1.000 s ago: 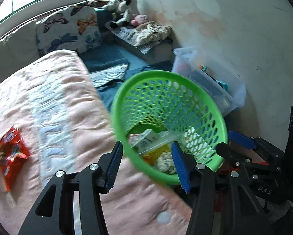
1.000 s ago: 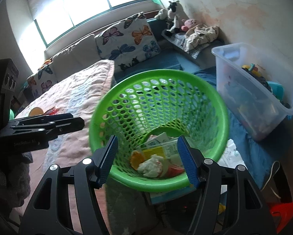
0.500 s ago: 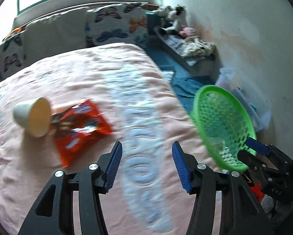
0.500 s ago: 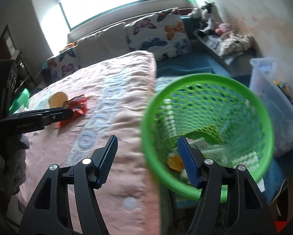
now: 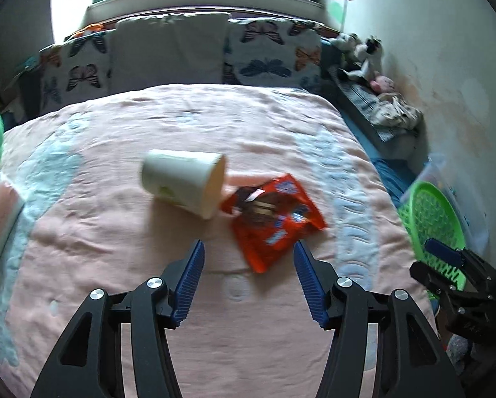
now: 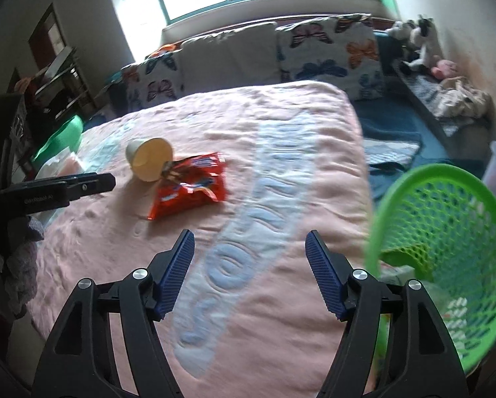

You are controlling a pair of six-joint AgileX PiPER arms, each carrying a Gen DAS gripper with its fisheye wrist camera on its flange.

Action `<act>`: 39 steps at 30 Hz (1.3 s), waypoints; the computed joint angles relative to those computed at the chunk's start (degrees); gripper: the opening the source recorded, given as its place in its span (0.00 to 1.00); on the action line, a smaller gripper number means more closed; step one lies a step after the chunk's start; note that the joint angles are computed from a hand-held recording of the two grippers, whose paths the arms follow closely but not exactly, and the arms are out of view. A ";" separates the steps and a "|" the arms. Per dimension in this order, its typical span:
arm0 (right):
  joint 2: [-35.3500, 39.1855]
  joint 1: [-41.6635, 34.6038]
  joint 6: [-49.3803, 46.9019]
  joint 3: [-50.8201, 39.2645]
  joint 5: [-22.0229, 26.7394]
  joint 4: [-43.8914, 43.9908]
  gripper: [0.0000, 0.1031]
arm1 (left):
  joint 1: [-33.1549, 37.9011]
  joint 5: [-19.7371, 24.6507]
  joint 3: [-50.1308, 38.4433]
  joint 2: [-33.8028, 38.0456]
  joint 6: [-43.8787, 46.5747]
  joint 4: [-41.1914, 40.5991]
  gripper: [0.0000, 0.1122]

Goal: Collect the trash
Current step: 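Move both tools back over the bed toward the cup and wrapper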

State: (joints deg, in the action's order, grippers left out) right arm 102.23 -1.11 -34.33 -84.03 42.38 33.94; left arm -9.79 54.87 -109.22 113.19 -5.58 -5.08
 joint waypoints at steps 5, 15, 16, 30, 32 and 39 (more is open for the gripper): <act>4.91 4.32 3.27 -5.59 1.09 -2.25 0.73 | 3.26 -0.78 1.67 -0.96 1.54 -1.77 0.50; 18.35 9.46 8.55 -23.29 6.89 -7.18 0.88 | 8.00 -0.97 2.49 -0.09 4.47 -5.63 0.54; 19.42 9.88 8.98 -24.86 7.26 -7.87 0.88 | 8.45 -0.89 2.47 0.07 4.72 -5.97 0.54; 33.45 14.73 14.33 -45.57 14.85 -16.96 0.96 | 12.50 1.04 -0.99 4.18 5.88 -8.25 0.56; 33.56 15.22 14.83 -45.34 14.17 -18.08 0.96 | 12.75 1.53 -1.97 4.89 5.83 -8.51 0.56; 34.32 16.08 15.60 -45.85 13.88 -20.49 0.97 | 12.80 1.98 -3.35 5.81 5.59 -9.00 0.59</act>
State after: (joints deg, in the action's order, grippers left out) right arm 136.55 14.97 -18.73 -129.88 56.25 13.45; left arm 3.00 56.85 -112.57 119.00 0.02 -14.08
